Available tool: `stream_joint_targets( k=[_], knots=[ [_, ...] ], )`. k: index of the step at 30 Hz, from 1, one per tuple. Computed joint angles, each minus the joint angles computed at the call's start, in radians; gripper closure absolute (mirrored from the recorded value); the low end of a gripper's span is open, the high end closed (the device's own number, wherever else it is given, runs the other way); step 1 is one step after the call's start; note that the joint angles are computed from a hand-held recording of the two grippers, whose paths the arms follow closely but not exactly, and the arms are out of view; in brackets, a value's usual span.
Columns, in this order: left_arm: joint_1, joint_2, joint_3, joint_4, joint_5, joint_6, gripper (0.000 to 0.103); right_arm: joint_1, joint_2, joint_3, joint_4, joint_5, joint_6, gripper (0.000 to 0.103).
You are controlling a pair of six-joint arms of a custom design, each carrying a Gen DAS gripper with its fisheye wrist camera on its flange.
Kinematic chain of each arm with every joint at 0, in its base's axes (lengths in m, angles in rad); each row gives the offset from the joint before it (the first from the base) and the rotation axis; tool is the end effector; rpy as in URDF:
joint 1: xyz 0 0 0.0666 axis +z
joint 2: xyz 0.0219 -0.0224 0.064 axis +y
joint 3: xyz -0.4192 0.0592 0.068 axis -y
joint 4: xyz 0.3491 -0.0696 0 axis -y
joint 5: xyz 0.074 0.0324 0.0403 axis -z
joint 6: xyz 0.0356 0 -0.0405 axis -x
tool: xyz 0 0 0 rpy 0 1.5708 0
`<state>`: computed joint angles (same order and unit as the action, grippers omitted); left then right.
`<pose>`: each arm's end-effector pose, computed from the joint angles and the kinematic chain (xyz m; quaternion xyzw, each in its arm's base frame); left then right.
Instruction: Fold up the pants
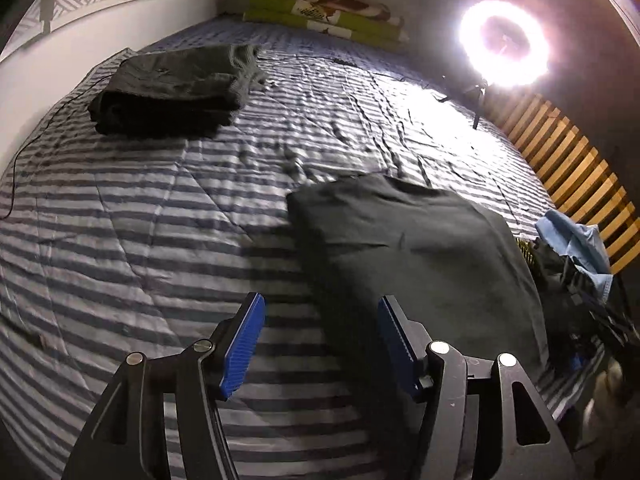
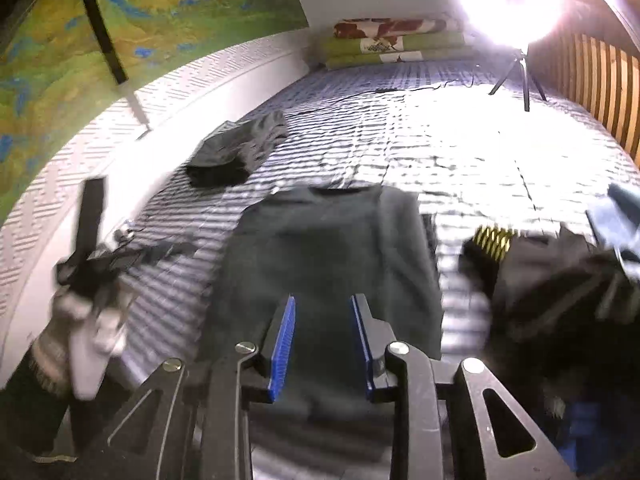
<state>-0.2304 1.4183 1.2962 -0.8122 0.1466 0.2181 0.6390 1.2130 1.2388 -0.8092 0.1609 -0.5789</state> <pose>0.4239 -0.1052 0.4248 0.0287 0.9471 -0.1372 0.2888 0.2966 0.2128 0.4789 0.0032 0.9210 0.1578 0.3561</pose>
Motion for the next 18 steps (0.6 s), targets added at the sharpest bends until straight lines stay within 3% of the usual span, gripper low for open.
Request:
stream_joint_targets(
  k=[2,6,11,14,18],
  knots=[
    [-0.038,0.007,-0.003,0.018,-0.045,0.031,0.036,-0.023,0.050,0.014,0.023,-0.017,0.027,0.075],
    [-0.095,0.055,0.027,0.006,-0.102,0.019,0.036,-0.047,0.123,0.042,0.035,-0.009,0.090,0.075],
    [-0.122,0.113,0.053,-0.031,-0.159,-0.007,0.036,-0.120,0.179,0.028,0.041,-0.106,0.079,0.075],
    [-0.130,0.134,0.053,-0.043,-0.172,-0.020,0.036,-0.141,0.186,0.019,0.032,-0.144,0.116,0.075],
    [-0.141,0.137,0.035,-0.019,-0.197,-0.048,0.034,-0.120,0.207,0.054,-0.004,-0.090,0.172,0.073]
  ],
)
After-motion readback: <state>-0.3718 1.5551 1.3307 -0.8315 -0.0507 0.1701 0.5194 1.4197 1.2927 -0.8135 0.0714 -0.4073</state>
